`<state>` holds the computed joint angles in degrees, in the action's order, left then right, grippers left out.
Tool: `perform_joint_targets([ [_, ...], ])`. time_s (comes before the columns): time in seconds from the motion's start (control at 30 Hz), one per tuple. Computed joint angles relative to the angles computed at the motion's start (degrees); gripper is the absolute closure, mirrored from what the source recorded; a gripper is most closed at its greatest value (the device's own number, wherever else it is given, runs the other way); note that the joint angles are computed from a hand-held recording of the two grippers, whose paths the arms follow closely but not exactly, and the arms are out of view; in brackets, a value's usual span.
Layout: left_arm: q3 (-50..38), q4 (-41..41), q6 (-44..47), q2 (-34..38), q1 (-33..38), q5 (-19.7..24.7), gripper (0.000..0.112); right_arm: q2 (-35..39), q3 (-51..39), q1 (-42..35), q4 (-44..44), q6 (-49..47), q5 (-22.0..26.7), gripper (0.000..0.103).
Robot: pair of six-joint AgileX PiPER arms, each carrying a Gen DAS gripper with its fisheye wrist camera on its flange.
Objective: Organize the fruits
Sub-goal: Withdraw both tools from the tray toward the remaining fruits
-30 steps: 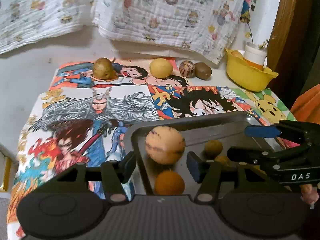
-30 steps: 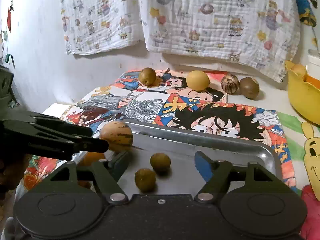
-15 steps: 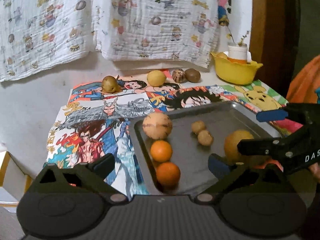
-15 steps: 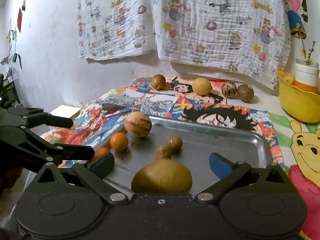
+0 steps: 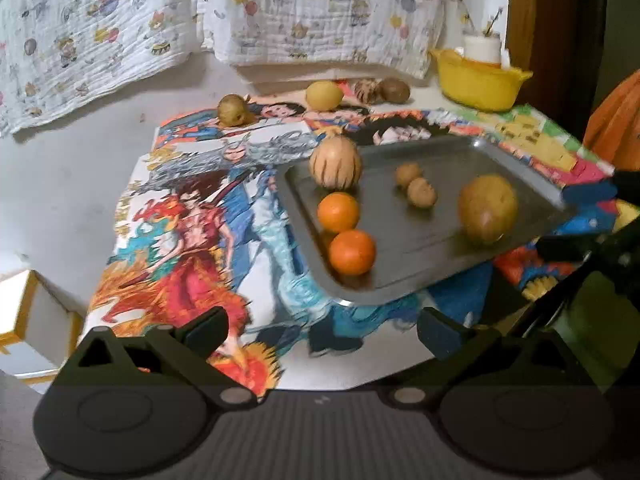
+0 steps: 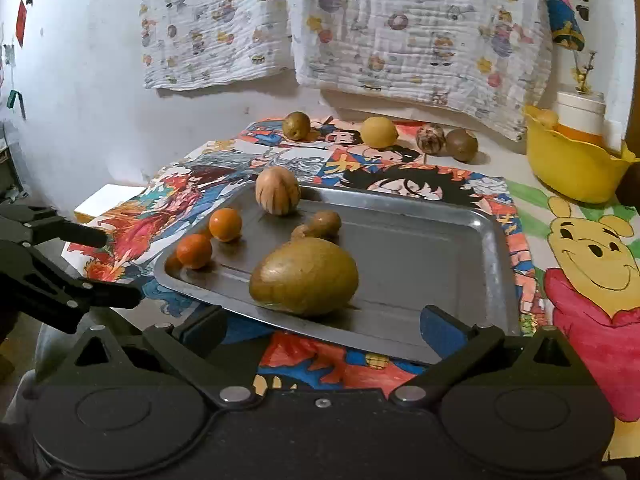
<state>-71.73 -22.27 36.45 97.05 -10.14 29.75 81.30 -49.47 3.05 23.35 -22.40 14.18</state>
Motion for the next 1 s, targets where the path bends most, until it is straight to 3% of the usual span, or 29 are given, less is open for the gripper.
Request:
perform_joint_targets([
  [0.3,1.0,10.8,-5.7,-3.1,-1.0,-2.1,0.010,0.0,-1.8,-1.3,2.7,-3.3,0.0,0.001],
  [0.53,-2.7,9.7,-5.6,-1.1,0.5,-1.1,0.010,3.0,-5.2,-1.2,5.6,-5.6,0.3,0.001],
  [0.83,-12.1,13.8,-11.6,5.8,1.6,0.4,0.010,10.1,-14.1,-1.1,1.8,-4.7,1.6,0.001],
  [1.0,-24.2,16.9,-15.9,13.6,2.1,6.3,0.010,16.6,-23.6,-1.2,-2.3,-4.4,7.7,0.001],
])
